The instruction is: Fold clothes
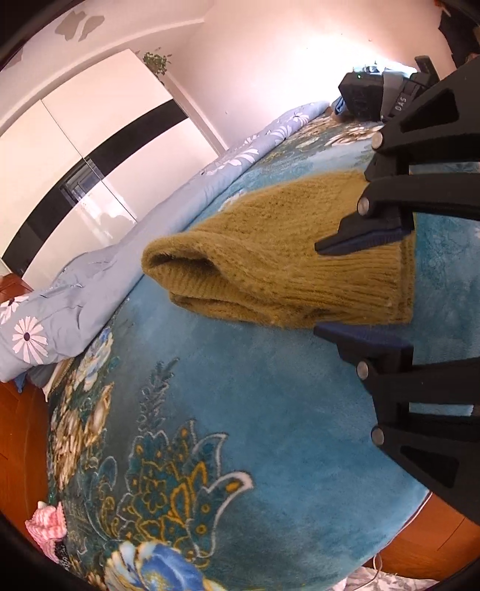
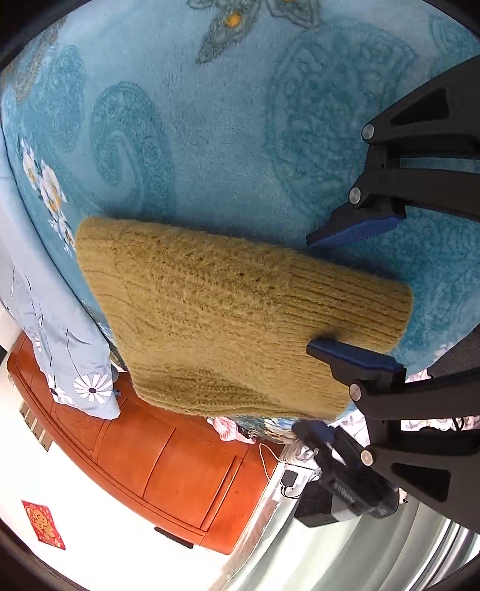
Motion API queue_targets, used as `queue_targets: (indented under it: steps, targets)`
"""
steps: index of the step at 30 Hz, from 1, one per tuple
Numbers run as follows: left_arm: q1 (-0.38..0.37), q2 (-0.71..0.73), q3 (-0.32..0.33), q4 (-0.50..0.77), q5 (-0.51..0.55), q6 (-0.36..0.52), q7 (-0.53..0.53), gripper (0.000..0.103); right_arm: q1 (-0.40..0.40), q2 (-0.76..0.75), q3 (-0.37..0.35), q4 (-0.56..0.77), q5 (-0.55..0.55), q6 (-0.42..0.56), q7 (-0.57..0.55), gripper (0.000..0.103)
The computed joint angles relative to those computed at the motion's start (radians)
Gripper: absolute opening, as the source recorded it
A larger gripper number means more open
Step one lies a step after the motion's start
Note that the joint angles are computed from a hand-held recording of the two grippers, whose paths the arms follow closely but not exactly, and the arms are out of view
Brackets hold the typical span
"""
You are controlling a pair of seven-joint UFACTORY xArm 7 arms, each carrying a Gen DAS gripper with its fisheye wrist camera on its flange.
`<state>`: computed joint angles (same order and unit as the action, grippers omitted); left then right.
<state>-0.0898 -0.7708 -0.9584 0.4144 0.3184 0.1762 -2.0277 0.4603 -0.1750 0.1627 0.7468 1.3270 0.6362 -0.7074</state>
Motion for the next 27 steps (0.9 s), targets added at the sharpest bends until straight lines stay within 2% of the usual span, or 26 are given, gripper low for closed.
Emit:
queue_targets:
  steps: [1,4,5,6,7,10,14,17,21,23,27]
  targets:
    - [-0.003,-0.008,0.023,0.002,0.007,0.011,0.018,0.063,0.003,0.003,0.001,0.001,0.010,0.001,-0.003,0.052]
    - [0.013,0.015,0.081,0.018,0.034,0.014,0.091,0.066,0.013,-0.001,0.011,-0.008,0.053,-0.003,-0.019,0.053]
    - [0.023,0.033,0.093,0.023,0.037,0.005,0.108,0.066,0.018,-0.001,0.018,-0.007,0.061,-0.016,-0.019,0.050]
    - [0.035,0.046,0.099,0.024,0.038,-0.010,0.115,0.066,0.022,-0.002,0.022,-0.006,0.066,-0.023,-0.020,0.036]
    - [0.052,0.055,0.095,0.026,0.039,-0.030,0.118,0.066,0.021,-0.002,0.016,-0.003,0.068,-0.009,-0.022,0.031]
    - [0.094,0.061,0.065,0.030,0.032,-0.067,0.118,0.066,0.001,0.001,-0.007,0.014,0.048,0.059,-0.015,0.027]
    - [0.122,0.070,0.037,0.030,0.010,-0.099,0.130,0.066,-0.052,-0.022,-0.041,0.053,-0.119,0.141,0.035,0.025]
    - [0.126,0.094,0.039,0.047,0.006,-0.096,0.167,0.066,-0.105,-0.022,-0.063,0.130,-0.333,0.166,0.106,0.025]
    - [0.207,0.130,0.000,0.089,0.018,-0.149,0.214,0.066,-0.167,0.039,-0.084,0.258,-0.591,0.209,0.166,0.025]
    - [0.264,0.187,-0.026,0.144,0.039,-0.142,0.280,0.066,-0.188,0.089,-0.088,0.311,-0.649,0.227,0.184,0.025]
    - [0.368,0.358,-0.082,0.271,0.112,-0.078,0.418,0.066,-0.228,0.166,-0.088,0.356,-0.654,0.265,0.150,0.025]
